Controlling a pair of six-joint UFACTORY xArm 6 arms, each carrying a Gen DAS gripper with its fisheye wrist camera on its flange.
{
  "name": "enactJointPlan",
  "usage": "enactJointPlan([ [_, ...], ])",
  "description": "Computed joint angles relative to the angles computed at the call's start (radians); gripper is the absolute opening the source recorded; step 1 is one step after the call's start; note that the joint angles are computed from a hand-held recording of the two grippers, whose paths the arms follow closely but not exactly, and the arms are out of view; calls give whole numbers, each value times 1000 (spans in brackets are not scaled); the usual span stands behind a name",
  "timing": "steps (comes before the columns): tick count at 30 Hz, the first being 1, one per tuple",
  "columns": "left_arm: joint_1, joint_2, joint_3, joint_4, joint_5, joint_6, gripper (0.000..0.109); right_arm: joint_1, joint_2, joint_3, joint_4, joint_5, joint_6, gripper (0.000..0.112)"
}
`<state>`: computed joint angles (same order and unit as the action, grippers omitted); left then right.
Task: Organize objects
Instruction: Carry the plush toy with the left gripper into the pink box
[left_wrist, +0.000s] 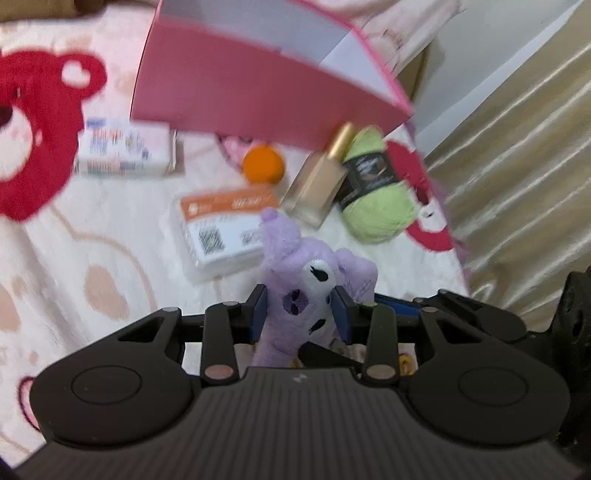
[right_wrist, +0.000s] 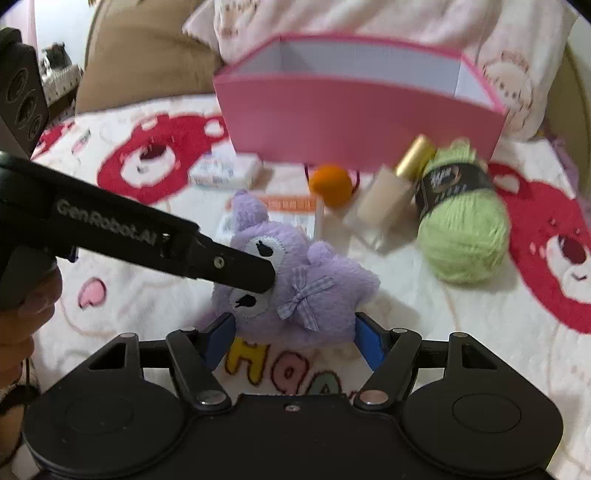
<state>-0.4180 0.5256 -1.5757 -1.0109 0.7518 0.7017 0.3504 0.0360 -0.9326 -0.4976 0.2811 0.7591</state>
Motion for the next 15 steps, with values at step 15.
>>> enactJointPlan([
  [15,-5,-103,-46,47,-28,5,36,-34,-108,-63,-295,-29,292,71],
])
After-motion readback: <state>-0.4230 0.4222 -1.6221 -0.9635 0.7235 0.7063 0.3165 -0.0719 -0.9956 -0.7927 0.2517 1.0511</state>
